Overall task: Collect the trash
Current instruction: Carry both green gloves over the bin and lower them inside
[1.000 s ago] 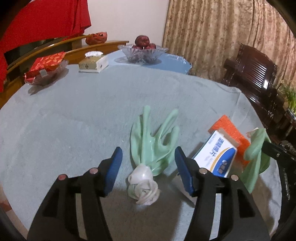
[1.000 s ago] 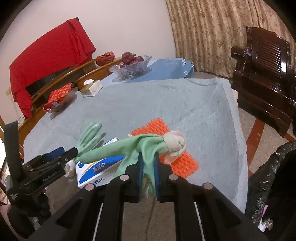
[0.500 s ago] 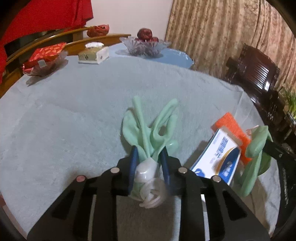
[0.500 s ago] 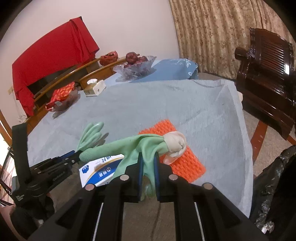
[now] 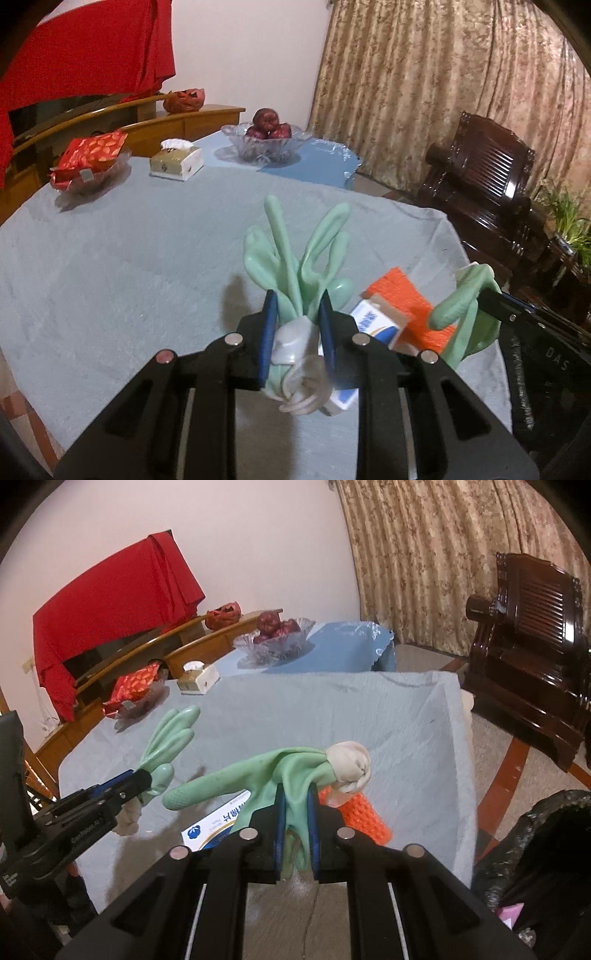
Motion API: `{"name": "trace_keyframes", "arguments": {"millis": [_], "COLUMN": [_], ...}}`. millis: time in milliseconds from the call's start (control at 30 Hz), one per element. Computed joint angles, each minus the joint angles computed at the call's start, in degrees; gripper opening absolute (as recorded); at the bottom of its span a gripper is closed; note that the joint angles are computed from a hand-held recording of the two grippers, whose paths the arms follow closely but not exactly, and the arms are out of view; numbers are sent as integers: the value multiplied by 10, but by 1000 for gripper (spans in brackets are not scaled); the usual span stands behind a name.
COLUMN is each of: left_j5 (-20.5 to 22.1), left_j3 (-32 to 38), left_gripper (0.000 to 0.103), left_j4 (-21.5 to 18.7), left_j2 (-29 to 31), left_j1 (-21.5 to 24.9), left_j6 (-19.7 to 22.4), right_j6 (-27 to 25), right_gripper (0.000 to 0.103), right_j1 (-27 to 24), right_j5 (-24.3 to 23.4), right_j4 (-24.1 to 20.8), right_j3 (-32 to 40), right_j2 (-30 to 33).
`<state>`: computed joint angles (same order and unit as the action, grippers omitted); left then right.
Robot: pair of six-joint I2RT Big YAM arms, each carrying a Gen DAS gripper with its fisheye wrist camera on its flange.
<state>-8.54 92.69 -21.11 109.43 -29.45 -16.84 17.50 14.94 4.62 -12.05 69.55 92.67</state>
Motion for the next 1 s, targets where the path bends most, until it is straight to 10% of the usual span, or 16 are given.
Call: {"name": "trace_keyframes", "arguments": {"millis": [1000], "left_j5": [23], "left_j3": [1], "left_gripper": [21], "left_j4": [15], "left_j2": [-39], "left_j1": [-113], "left_j6": [30], "right_j6": [2], "right_gripper": [11], "right_j1": [-51], "right_j5": [84], "right_j4": [-43], "right_j3": [-167], "right_j2": [-242]}}
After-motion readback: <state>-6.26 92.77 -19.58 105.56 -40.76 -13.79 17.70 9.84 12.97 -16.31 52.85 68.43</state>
